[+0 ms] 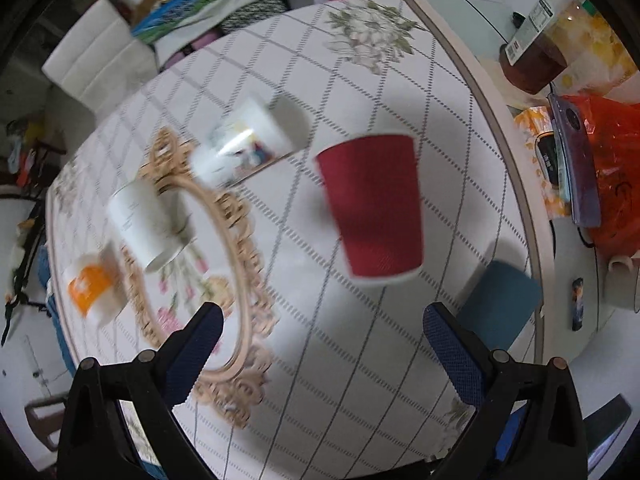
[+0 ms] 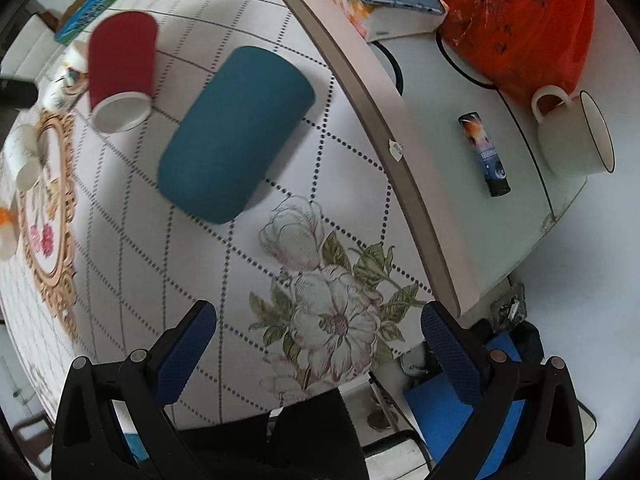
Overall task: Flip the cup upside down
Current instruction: 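Move the left gripper toward the upright red ribbed paper cup, then close the left gripper around the red cup and lift it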
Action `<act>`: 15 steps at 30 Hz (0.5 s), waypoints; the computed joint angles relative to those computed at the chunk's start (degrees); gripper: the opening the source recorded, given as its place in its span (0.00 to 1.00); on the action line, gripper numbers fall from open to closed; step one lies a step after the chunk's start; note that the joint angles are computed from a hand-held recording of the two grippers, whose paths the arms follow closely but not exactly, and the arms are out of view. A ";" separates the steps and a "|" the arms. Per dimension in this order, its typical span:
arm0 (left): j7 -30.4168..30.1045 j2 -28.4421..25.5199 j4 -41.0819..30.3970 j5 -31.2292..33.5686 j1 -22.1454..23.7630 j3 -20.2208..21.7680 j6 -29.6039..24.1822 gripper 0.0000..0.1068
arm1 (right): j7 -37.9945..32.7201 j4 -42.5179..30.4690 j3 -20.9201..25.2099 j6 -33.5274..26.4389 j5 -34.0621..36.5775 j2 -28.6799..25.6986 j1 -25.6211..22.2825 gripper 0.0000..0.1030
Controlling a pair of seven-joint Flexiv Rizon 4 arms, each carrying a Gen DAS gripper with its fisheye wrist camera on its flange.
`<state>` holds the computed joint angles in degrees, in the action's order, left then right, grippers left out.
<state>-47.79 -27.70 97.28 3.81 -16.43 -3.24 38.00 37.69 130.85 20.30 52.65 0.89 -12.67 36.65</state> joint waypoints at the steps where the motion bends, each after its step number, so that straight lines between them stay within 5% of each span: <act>1: -0.21 -0.89 -1.00 0.04 -0.40 -0.26 -0.94 0.96 | -0.45 0.04 0.06 0.20 0.71 -0.22 -0.30 1.00; 15: -2.74 -10.41 -9.17 6.13 -6.46 0.83 -2.31 0.96 | -1.59 0.99 0.33 1.89 5.87 -0.74 -1.78 1.00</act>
